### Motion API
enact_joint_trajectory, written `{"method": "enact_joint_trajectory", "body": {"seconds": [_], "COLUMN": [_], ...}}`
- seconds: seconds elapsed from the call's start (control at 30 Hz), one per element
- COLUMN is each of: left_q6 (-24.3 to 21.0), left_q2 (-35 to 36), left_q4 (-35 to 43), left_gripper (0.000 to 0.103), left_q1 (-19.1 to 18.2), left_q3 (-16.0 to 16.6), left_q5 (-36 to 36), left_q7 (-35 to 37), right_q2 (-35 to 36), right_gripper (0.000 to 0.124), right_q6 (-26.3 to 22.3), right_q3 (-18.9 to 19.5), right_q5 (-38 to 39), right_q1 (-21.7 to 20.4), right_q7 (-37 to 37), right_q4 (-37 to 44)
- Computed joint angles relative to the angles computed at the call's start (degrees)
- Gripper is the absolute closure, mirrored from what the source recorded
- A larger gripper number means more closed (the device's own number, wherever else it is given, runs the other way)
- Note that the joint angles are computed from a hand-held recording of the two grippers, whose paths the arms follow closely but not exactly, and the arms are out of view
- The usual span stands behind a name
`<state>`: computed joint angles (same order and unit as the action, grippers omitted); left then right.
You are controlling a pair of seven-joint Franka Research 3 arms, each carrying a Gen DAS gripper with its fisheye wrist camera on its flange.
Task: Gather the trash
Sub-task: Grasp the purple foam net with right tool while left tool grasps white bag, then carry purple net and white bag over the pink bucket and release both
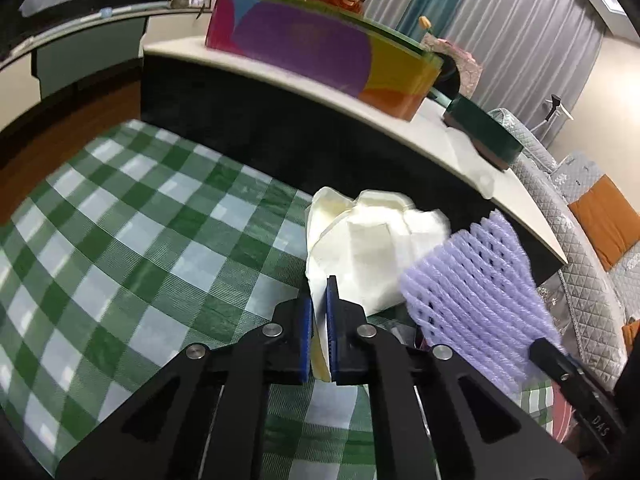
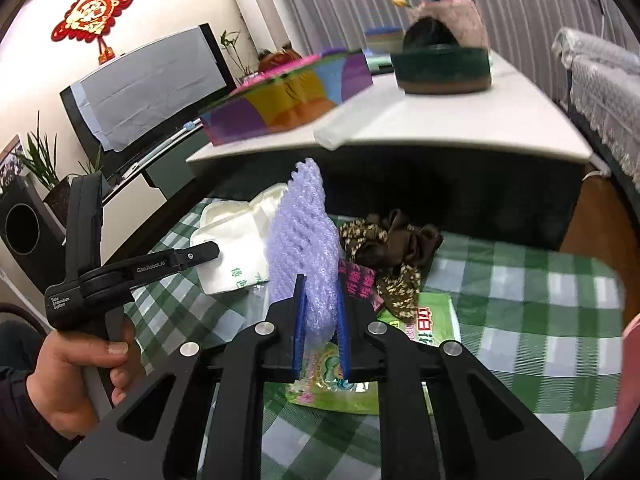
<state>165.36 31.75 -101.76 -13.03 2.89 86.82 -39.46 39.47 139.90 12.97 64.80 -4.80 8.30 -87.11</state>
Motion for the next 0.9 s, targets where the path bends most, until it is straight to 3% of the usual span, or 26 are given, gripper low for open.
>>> {"method": "enact_joint_trajectory", "body": {"seconds": [0.27,0.53,0.9], "left_q6": [-5.06,-9.87,-13.04], "left_q2": [-6.55,-12.26,-16.51], "left_q4": [-6.18,-11.28,-14.9], "left_gripper": [0.097,0.097,0.097], "left_q1": [-0.7,-0.06,-0.18], "left_q3": [-2.14,-5.66,-9.57], "left_q5": [4.2,6.61,9.82], "left_q7": [-0.62,0.03,-0.39], "right_q2": [-8.17,-15.37,-22.29], "right_gripper": [0.111,0.111,0.111], "right_q6": [2.74,3.6,3.33], "right_q3": [-0.84,-4.85,-10.01], "right_q5": [6.42,11.86,16.2], "right_q1": [-1.52,-1.45,-2.01], "right_q7": [-7.05,-11.04,-17.73], "right_q4": [-8.1,-14.47,-17.92]}}
